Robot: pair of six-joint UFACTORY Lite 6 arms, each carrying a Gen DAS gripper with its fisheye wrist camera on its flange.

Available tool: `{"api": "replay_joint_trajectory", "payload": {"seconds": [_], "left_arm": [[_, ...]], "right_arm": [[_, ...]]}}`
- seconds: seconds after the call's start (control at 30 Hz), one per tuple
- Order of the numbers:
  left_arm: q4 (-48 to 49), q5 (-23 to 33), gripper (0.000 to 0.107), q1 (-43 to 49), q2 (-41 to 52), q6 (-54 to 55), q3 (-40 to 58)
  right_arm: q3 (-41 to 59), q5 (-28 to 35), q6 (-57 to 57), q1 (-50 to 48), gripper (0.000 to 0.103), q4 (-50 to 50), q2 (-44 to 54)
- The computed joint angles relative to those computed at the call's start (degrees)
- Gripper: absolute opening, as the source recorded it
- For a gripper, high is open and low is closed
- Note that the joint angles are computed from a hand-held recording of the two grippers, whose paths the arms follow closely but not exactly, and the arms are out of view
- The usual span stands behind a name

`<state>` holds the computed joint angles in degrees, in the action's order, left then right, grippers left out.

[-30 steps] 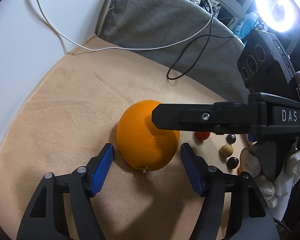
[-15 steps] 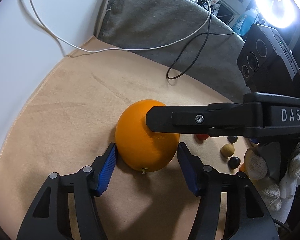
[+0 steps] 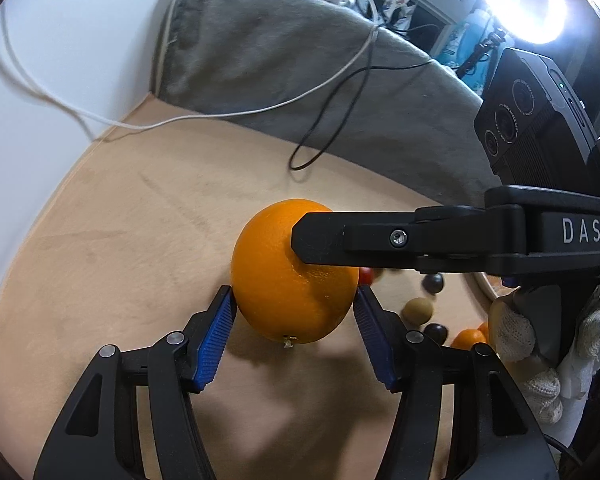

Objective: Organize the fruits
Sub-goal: 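Carry the large orange with the right tool onto the white plate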

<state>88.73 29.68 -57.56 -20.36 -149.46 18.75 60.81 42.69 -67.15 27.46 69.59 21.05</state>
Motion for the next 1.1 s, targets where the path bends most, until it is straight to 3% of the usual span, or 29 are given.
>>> {"api": "replay_joint_trajectory", "payload": {"seconds": [0.6,1.1], "left_arm": [[0.9,0.2,0.06,-3.1,17.3,4.5,19.6],[-2.2,-3.7,0.06,-2.6,35.0,14.7,41.2]], "right_arm": [[-7.5,7.8,-3.3,-17.8,0.064,-5.4,-12.0],[-5.3,17.6,-7.0,-37.0,0.064,-11.4,-12.7]]}}
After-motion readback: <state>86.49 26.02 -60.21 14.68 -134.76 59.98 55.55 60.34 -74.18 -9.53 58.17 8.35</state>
